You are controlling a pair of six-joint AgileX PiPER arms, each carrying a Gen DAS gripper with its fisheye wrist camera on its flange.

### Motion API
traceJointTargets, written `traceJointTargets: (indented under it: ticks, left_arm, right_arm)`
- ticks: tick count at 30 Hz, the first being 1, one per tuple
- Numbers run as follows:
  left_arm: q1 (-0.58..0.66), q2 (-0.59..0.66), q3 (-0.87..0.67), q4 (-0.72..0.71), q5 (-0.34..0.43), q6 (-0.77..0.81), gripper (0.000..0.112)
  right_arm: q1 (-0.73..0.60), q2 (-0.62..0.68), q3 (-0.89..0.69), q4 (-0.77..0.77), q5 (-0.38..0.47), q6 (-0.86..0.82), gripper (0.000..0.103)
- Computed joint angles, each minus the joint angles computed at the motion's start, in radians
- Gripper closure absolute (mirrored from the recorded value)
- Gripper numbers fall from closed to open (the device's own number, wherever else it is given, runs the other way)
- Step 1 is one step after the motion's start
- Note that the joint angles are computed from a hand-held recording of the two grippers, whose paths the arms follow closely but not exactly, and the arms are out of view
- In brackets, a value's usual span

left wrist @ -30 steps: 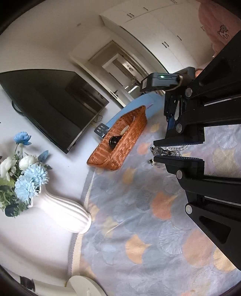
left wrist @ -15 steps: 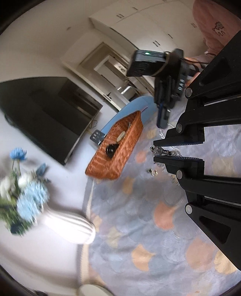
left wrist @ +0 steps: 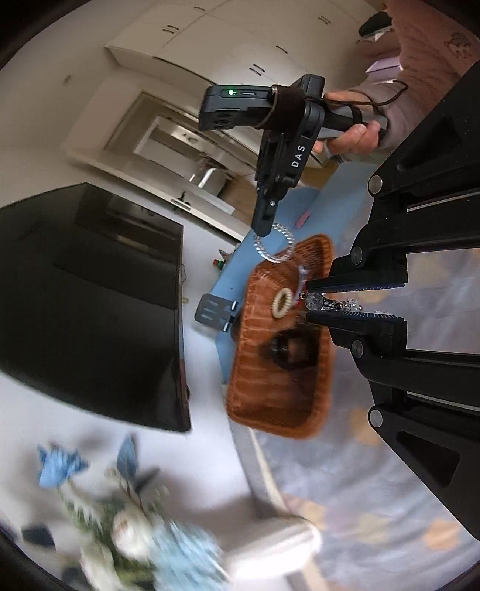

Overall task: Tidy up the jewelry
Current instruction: 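Carry both items into the wicker basket and open both grippers, then withdraw both grippers from the basket toward the small gold keychains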

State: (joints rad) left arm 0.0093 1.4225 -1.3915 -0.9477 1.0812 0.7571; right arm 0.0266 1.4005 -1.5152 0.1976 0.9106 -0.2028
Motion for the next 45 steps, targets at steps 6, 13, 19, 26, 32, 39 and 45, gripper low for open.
traceJointTargets:
  ticks: [6,13,19,26,32,39,45]
  left_arm:
    - [-0.154,0.229,-0.231,0.217,-0.147,-0.170,0.103]
    - [-0.234,0.498,-0.490,0.446,-0.174,-0.388,0.103]
    - [-0.281,0.527,-0.494,0.571,-0.205,-0.485,0.096]
    - [-0.268,0.364,-0.341,0.589,-0.237,-0.479,0.066]
    - [-0.204,0.095,-0.088,0.603,-0.249,-0.460,0.066]
    - [0.050,-0.239,0.208,0.398,-0.175,-0.249,0.056]
    - [0.383,-0.448,0.480,0.225,-0.033,0.051,0.053]
  right_arm:
    - [-0.012,0.225,-0.132,0.026,-0.002,-0.017,0.093]
    - [-0.016,0.377,-0.183,-0.005,0.000,0.033,0.093]
    - [-0.078,0.380,-0.195,0.078,0.030,-0.001,0.088]
    - [-0.094,0.228,-0.084,0.114,0.033,-0.029,0.069]
    - [-0.052,0.047,0.029,0.169,0.063,-0.070,0.069]
    - [0.117,-0.144,0.276,0.187,0.006,-0.023,0.068]
    - [0.310,-0.185,0.527,0.108,-0.170,0.140,0.065]
